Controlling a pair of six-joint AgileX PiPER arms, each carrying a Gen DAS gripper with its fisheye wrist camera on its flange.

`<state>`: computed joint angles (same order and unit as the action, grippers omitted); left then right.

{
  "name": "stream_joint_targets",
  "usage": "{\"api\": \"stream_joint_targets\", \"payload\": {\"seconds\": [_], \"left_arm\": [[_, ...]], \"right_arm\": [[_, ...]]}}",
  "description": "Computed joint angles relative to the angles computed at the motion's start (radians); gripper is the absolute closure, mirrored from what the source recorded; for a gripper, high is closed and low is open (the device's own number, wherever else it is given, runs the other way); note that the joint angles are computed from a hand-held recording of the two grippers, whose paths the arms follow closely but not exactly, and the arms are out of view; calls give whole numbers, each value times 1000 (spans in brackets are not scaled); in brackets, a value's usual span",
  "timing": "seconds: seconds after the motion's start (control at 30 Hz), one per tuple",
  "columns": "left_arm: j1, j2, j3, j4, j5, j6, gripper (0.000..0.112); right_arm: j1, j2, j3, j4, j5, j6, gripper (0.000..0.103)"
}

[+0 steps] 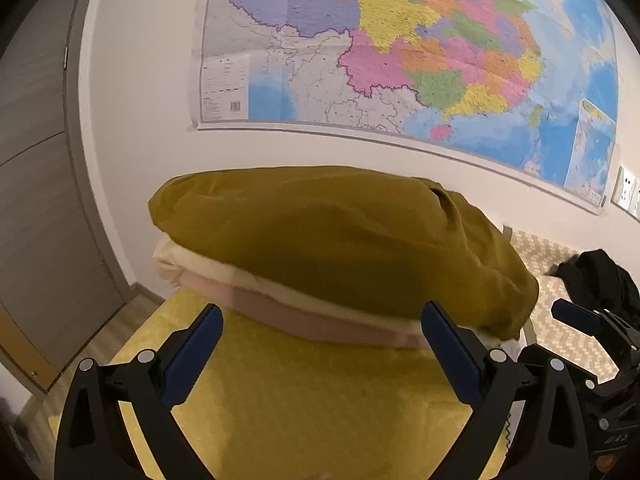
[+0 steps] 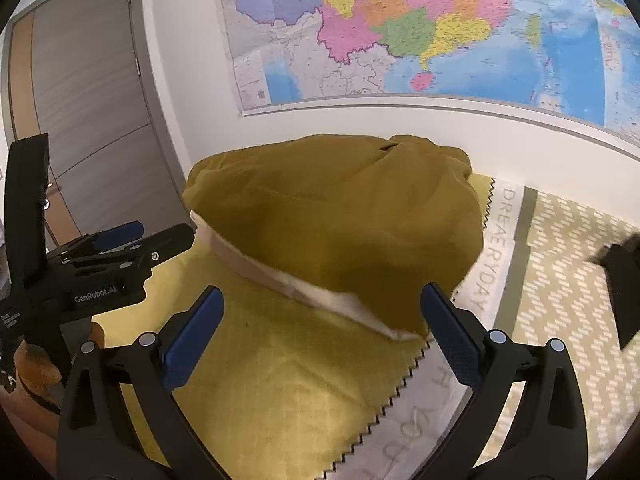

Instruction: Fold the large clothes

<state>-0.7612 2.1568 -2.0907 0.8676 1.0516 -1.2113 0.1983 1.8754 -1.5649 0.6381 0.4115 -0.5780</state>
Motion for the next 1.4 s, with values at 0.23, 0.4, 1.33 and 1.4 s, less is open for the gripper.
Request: {"api": "stream_joint_targets", "payload": {"seconds": [0.23,0.4,1.33,1.4], "left_arm": [[-54,-36,66,19,36,-56,16],[-91,-57,102,44,60,-87,16],[-140,-76,134,64,117,-111,16],[-141,-76,135,63,120,-111,16]], "right_arm": [[19,-99,154,29,-81,-40,6],[30,-153,228,36,-113,-57,6],[57,-227,341,39,-150,-42,6],[59,-228,341,35,-150,-41,6]]}}
